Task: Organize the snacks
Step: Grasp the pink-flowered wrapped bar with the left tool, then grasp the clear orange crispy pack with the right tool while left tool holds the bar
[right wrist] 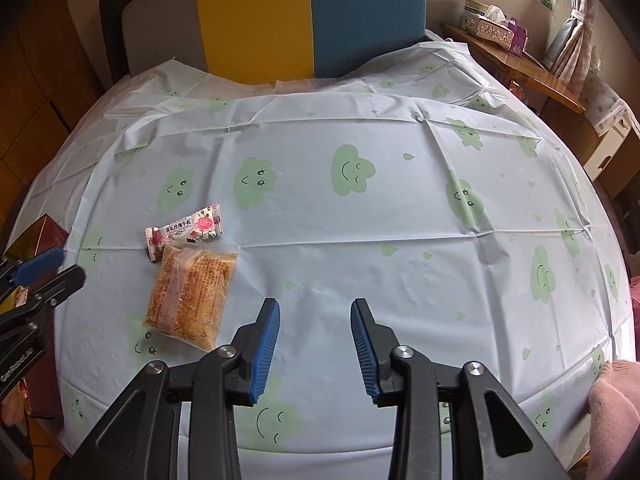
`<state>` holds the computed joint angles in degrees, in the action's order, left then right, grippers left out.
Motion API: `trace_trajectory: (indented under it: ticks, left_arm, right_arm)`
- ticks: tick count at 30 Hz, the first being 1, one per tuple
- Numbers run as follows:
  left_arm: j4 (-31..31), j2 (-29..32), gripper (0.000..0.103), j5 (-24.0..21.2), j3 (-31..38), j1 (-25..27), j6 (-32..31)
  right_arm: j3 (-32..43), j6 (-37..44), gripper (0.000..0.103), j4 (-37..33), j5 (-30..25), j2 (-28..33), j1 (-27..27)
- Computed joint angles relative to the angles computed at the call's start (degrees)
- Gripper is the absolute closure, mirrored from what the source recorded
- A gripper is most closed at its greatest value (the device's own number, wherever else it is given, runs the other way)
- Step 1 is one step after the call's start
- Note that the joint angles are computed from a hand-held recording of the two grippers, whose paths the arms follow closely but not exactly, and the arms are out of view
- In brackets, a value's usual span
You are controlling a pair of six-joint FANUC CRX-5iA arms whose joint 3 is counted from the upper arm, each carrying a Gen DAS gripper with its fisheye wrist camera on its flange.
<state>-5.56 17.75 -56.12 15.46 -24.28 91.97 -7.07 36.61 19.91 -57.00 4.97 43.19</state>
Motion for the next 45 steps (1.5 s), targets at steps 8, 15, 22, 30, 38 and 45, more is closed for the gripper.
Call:
trace_trajectory:
  ticks: [8, 15, 22, 30, 38, 45]
  left_arm:
    - [0.4, 10.5, 0.033, -5.7, 11.9, -1.7, -6.6]
    - [-1.0, 16.6, 0.033, -11.1, 18.7, -1.7, -5.2]
    - [2.3, 12.9, 0.078, -8.8, 12.3, 2.2, 1.5]
    - [0.6, 3.0, 0.079, -4.1, -1.4, 2.5, 10.7]
    - [-2.2, -7.6, 0.079, 0.3, -14.7, 0.9, 17.1]
    - [-5.7, -13.1, 0.077, 3.1, -21.0, -1.1, 21.4]
  right_arm:
    - [0.5, 1.2, 0.065, -2.0, 0.8, -0.3, -0.5]
    - [1.0, 3.3, 0.065, -3.9, 1.6, -0.6, -0.4]
    - [1.3, 4.1, 0.065, -4.3, 1.2, -0.5, -0.2]
    - [1.9, 4.0, 0.065, -3.9, -0.6, 0.5, -0.1]
    - [2.2, 4.8, 0.065, -4.2, -1.2, 1.0, -0.2]
    - [2.4, 6.6, 0.065, -6.9, 0.1, 0.9, -0.5]
